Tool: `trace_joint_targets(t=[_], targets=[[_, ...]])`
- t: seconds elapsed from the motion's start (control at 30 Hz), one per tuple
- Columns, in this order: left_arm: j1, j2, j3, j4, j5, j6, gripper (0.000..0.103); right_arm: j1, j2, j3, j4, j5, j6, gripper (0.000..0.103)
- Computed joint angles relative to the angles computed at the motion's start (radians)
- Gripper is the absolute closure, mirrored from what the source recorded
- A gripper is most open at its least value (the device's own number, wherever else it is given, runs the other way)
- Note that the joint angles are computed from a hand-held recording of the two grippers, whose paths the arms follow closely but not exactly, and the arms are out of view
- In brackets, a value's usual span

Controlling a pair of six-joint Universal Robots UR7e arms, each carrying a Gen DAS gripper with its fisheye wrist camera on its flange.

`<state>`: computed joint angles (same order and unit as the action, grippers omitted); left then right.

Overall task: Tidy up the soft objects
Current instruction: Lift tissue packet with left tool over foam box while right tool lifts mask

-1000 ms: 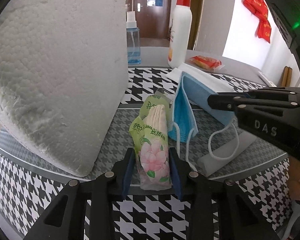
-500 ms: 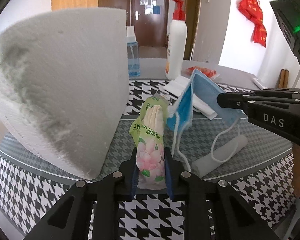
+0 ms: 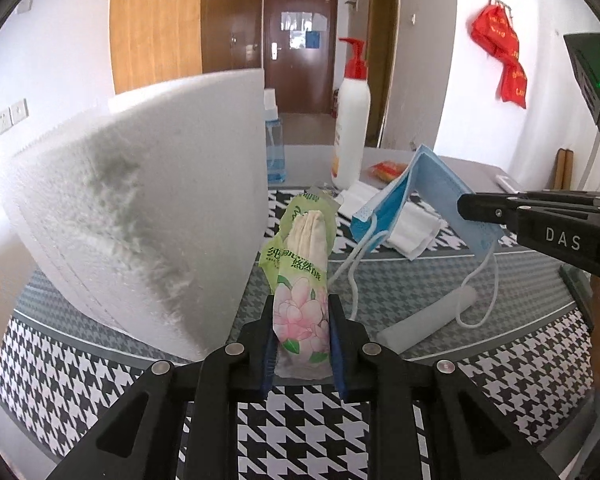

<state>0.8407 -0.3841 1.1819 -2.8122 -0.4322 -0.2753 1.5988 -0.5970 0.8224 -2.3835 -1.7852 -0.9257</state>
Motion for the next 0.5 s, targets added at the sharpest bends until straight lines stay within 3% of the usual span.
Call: trace_joint_targets(t=[0.5], targets=[[-0.049,-0.029,0.09,-0.245,0.013,0.203,0.079,-0.013,-0.097,0.12,-0.087,0.09,0.05,0.098]])
